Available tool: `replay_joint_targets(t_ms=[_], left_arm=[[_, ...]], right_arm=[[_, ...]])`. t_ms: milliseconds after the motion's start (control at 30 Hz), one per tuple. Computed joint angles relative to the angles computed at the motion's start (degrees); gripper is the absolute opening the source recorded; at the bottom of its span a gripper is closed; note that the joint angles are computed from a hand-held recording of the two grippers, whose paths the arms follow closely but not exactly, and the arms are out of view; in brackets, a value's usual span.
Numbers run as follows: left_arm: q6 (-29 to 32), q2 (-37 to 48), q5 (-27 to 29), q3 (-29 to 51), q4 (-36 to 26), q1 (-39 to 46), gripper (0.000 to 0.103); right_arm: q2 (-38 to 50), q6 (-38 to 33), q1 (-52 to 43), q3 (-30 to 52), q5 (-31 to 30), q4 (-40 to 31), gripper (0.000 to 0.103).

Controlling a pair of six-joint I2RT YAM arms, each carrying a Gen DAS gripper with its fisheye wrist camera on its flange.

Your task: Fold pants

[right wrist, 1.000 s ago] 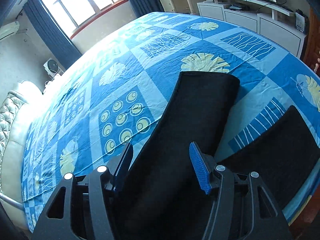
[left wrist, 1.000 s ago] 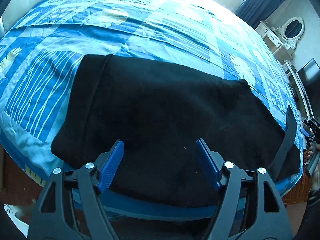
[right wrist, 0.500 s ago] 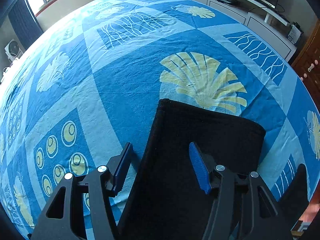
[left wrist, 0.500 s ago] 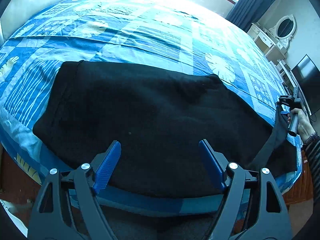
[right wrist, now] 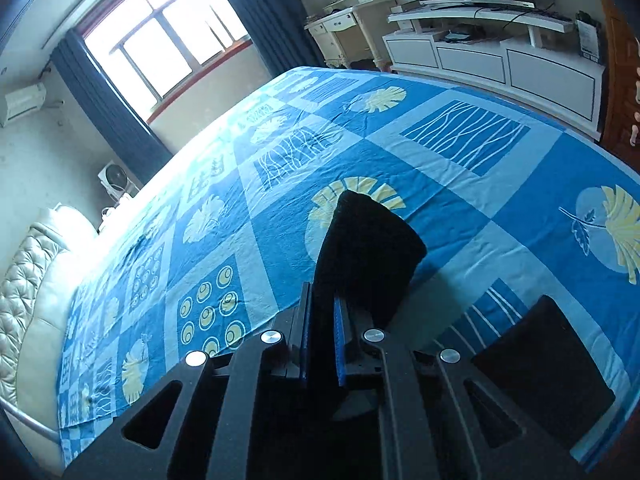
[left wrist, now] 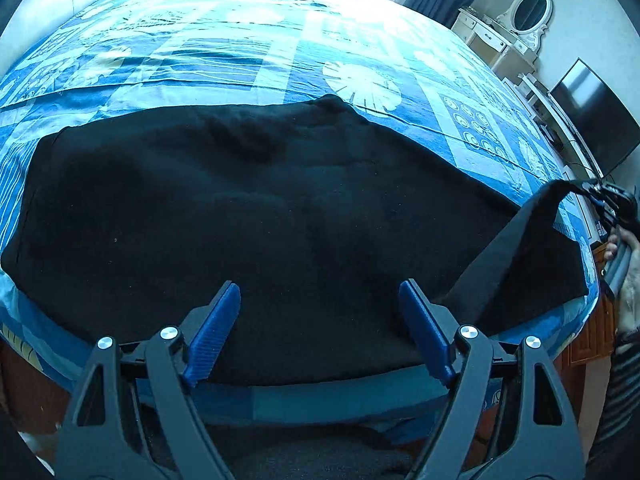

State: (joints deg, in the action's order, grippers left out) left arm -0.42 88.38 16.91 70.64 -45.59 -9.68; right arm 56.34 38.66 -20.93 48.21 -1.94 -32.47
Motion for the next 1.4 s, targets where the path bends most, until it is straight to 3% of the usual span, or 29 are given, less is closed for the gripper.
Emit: replay_joint_targets(t_ms=[133,233,433,600,633,700,733,900,1000,1100,1233,1333,1400], left_arm=[[-1.0,0.5,0.4,-0.1,-0.1,1.7,0.081],[-1.3,0.5,0.1,-0.5,0.1,2.0,0.081],[-0.9,-0.3,-1.6,-1.4,0.5,1.2,0.081],[-0.6,-1.2,-2.6,-2.3,0.6,1.1,0.082],[-0.6,-1.4,-2.9,-2.4,0.5,1.0,0.082],[-0.7,-1.7,-3.7,-2.6,0.5,0.7,0.082],[-0.7,-1.9,-4.1,-2.7,0.4,0.6,0.082],[-1.2,-2.5,-4.5,-3.3,0.6,0.5,0.082],[-1.2,-2.7,-5.6,-4.3,2.2,0.1,0.083],[-0.2,-2.7,-8.1,-4.9,3.3,-1.3,0.083],[0.0,-3.7,-8.5,-5.4,3.7,-1.6,0.083],[1.0,-4.4,-7.0,-5.4,3.6,-1.1,0.083],[1.8,-4.8,-6.1,-5.2,3.5,-0.7,0.083]], right_arm=[[-17.6,-2.2,-14.4,-10.8,-8.7,-6.3,0.009],[-22.5,-6.0,-24.9,-16.1,-16.9,-9.9,0.009],[-23.2,-5.4,-32.1,-24.0,-25.8,-5.4,0.009],[-21.2,-1.1,-35.9,-28.2,-30.9,3.4,0.021],[-20.7,-1.0,-35.7,-28.2,-30.9,4.3,0.021],[-21.0,-1.9,-36.5,-27.5,-31.7,4.0,0.006],[-22.5,-3.1,-38.0,-26.8,-32.7,2.3,0.006],[-29.8,-16.8,-55.4,-25.7,-42.2,-11.6,0.006],[-26.5,-21.8,-59.1,-29.9,-43.8,-10.6,0.006],[-22.3,-25.5,-64.9,-31.7,-51.0,-9.1,0.006],[-16.0,-38.0,-70.5,-27.0,-53.7,-17.0,0.009],[-14.5,-46.4,-74.6,-22.1,-52.0,-22.6,0.021],[-13.0,-48.2,-75.0,-19.5,-50.2,-21.8,0.039]])
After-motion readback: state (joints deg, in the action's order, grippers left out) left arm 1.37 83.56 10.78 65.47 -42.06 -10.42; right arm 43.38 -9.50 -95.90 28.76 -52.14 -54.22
